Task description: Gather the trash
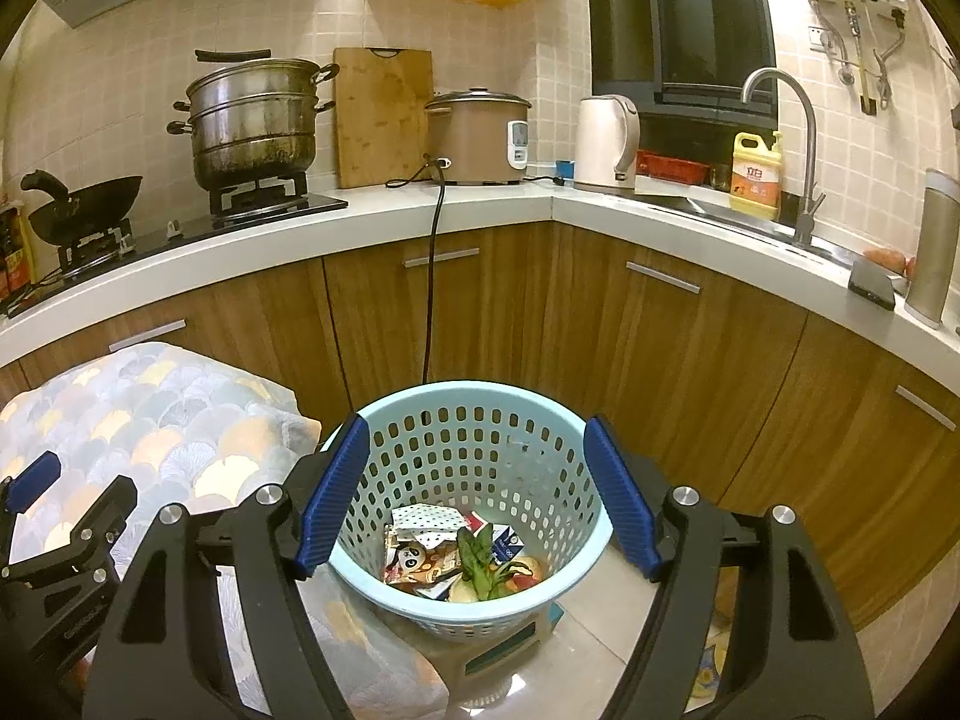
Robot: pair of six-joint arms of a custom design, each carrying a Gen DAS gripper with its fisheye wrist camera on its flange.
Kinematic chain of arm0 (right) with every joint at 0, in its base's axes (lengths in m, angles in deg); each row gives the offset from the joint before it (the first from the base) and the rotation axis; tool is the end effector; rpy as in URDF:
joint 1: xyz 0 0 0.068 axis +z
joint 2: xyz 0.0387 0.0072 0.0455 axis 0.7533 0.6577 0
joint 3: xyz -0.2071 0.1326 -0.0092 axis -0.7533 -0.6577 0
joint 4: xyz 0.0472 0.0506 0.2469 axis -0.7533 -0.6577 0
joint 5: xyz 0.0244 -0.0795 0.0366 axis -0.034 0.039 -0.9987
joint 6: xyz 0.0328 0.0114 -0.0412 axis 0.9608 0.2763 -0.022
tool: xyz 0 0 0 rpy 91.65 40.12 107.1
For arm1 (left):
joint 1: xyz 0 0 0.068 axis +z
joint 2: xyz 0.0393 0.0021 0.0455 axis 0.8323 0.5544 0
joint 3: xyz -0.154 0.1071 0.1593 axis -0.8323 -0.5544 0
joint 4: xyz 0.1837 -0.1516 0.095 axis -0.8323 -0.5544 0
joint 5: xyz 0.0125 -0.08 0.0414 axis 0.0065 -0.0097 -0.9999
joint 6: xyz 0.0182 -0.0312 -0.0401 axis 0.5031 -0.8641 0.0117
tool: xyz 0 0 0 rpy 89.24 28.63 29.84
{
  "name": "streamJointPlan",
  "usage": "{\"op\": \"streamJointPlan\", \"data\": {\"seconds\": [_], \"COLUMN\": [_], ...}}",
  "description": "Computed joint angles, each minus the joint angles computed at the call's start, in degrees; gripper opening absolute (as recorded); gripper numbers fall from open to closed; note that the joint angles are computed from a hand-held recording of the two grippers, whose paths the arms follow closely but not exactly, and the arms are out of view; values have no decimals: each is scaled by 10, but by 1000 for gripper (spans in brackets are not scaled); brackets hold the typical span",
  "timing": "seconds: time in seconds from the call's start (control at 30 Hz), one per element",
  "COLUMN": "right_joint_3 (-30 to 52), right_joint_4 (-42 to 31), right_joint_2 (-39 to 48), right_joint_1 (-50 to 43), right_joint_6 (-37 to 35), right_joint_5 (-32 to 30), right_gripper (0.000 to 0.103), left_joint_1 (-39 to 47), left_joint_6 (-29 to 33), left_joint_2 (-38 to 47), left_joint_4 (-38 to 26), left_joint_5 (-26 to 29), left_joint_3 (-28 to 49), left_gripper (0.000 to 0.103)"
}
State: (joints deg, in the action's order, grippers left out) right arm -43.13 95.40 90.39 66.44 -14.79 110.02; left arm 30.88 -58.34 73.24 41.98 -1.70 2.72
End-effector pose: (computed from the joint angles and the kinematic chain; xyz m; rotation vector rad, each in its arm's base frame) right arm 0.2660 0.0578 0.1197 0.6451 1.9714 -0.3764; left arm 0.3469 -0.1664 0.0920 0.5266 2.0000 -0.2739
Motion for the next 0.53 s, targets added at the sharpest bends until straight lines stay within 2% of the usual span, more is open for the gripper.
{"op": "streamJointPlan", "data": {"seconds": [0.3,0.53], "right_joint_3": [-3,30], "right_joint_4": [47,22], "right_joint_2": [40,62], "right_joint_1": [-24,-11], "right_joint_6": [2,9], "right_joint_5": [-31,-8], "right_gripper": [71,73], "left_joint_1": [0,6], "left_joint_6": [1,-7], "left_joint_2": [4,-2], "left_joint_4": [-8,-22], "left_joint_5": [-5,15], "left_joint_3": [6,7], "left_gripper": [87,87]}}
